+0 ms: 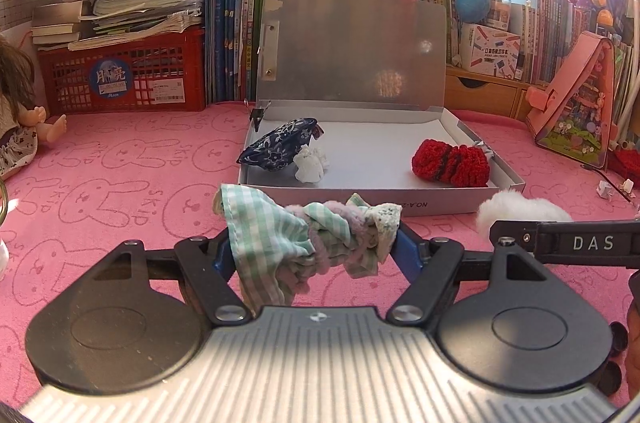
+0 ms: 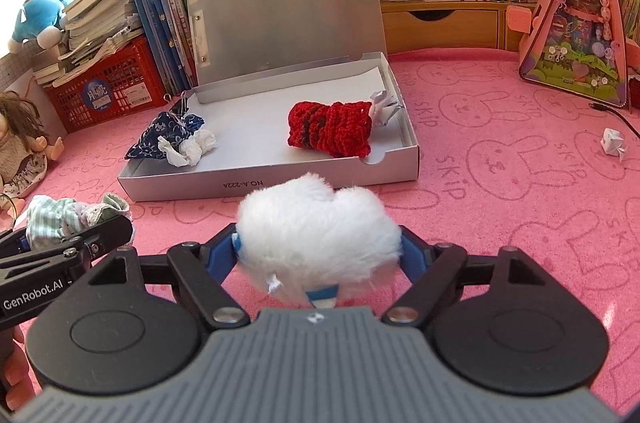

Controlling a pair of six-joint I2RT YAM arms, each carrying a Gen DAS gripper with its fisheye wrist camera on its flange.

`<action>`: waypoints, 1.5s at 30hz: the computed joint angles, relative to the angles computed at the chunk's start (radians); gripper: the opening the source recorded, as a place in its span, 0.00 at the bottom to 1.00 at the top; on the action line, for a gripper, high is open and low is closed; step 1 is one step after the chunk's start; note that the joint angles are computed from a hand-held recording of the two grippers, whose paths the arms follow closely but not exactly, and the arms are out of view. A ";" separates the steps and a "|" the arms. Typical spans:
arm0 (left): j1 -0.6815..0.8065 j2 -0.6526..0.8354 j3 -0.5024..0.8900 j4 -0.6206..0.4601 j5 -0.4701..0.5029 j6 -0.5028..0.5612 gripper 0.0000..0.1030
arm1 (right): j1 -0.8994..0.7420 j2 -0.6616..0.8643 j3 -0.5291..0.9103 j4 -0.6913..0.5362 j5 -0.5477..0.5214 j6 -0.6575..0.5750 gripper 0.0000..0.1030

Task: Organize objects
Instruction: 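Carry the plaid cloth with the left tool while the right tool carries the plush over the box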

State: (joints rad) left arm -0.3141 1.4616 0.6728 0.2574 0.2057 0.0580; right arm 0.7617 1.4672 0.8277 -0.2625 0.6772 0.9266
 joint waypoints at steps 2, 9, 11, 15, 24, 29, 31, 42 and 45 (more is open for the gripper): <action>0.004 0.015 0.031 -0.011 0.006 -0.011 0.76 | -0.015 -0.009 0.008 0.006 0.003 -0.031 0.78; 0.010 0.098 0.176 -0.023 0.026 -0.014 0.76 | -0.097 -0.048 0.031 0.060 -0.033 -0.173 0.78; 0.016 0.139 0.230 -0.016 0.043 -0.018 0.76 | -0.140 -0.058 0.040 0.078 -0.066 -0.211 0.79; 0.020 0.233 0.385 -0.076 0.066 -0.043 0.76 | -0.230 -0.044 0.087 0.074 -0.127 -0.254 0.79; -0.020 0.446 0.680 -0.190 -0.001 -0.072 0.76 | -0.369 0.055 0.172 0.108 -0.233 -0.304 0.79; -0.024 0.527 0.768 -0.213 -0.022 -0.062 0.76 | -0.418 0.119 0.207 0.149 -0.292 -0.322 0.79; -0.023 0.564 0.803 -0.219 -0.028 -0.068 0.76 | -0.434 0.149 0.225 0.164 -0.315 -0.329 0.79; -0.031 0.694 0.914 -0.233 -0.056 -0.035 0.76 | -0.486 0.291 0.274 0.231 -0.371 -0.364 0.79; -0.035 0.707 0.913 -0.218 -0.063 -0.019 0.76 | -0.490 0.308 0.278 0.241 -0.376 -0.370 0.79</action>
